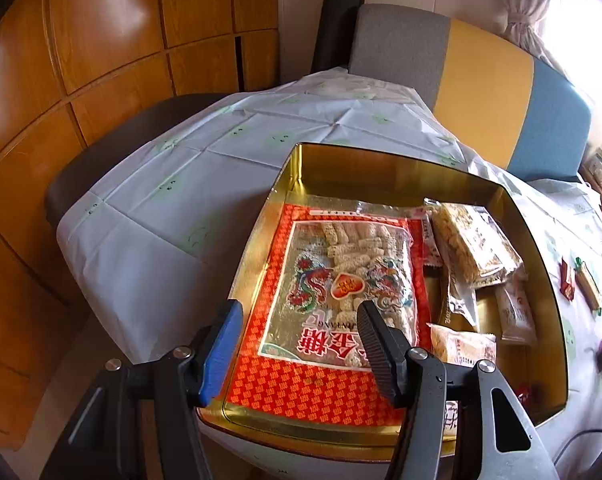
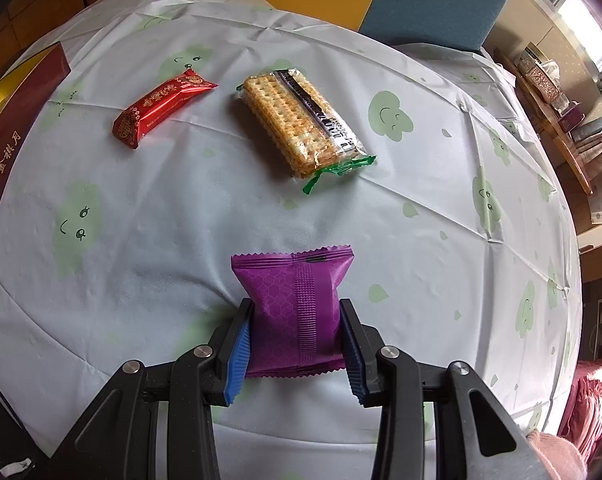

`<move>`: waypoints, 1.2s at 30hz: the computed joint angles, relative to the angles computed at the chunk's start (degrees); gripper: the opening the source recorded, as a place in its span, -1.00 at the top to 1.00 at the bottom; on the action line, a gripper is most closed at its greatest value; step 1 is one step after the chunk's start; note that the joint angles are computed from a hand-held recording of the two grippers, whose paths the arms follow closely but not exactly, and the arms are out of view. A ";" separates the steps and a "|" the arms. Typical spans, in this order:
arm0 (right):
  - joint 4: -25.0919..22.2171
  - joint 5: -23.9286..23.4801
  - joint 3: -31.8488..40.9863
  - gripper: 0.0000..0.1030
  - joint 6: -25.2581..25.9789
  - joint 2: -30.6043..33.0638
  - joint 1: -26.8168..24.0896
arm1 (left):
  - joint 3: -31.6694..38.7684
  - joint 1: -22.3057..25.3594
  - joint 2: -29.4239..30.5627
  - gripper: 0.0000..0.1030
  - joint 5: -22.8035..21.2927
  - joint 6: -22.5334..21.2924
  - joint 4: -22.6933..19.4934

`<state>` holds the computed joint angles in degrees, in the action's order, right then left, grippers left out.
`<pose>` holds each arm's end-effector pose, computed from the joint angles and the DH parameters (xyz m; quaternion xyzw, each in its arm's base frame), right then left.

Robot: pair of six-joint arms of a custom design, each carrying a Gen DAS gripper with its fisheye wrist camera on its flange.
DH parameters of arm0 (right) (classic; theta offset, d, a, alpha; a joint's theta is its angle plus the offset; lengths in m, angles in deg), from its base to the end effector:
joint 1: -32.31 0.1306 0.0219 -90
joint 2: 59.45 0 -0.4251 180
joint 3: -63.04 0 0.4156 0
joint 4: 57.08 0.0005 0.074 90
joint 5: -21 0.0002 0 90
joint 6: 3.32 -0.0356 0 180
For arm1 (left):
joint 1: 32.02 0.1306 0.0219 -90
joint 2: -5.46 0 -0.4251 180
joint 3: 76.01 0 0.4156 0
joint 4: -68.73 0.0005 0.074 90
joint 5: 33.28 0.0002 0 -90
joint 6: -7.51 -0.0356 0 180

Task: Organize snacks
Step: 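Carry the purple packet into the gold tray and open the right gripper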

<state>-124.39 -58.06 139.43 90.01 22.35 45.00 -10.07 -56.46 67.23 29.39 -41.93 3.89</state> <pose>0.3988 0.0824 0.4081 -0.1230 0.9765 -0.0817 0.1567 0.2677 -0.1043 0.4432 -0.1910 0.9224 0.0606 0.3303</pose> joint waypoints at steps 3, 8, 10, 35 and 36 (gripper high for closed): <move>0.10 0.27 -0.04 0.21 -0.13 0.01 0.13 | -0.21 -0.27 -0.13 -0.17 0.17 0.08 0.24; 0.12 0.32 0.02 0.21 -0.51 0.09 0.23 | -0.20 -0.28 -0.27 -0.17 0.13 0.15 0.50; 0.01 0.41 0.21 0.22 -0.58 0.06 0.24 | -0.17 -0.14 -0.33 -0.17 0.31 -0.06 0.48; 8.26 -16.78 6.58 0.22 -3.42 -0.77 25.28 | -0.73 -1.21 -0.86 -0.17 0.71 -0.40 0.86; 8.34 -16.72 6.93 0.22 -3.33 -0.09 26.03 | -0.74 -1.23 -0.89 -0.17 0.66 -0.46 0.90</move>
<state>-116.05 -74.78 146.36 86.68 22.26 71.03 -10.82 -57.69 66.34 30.06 -42.39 4.79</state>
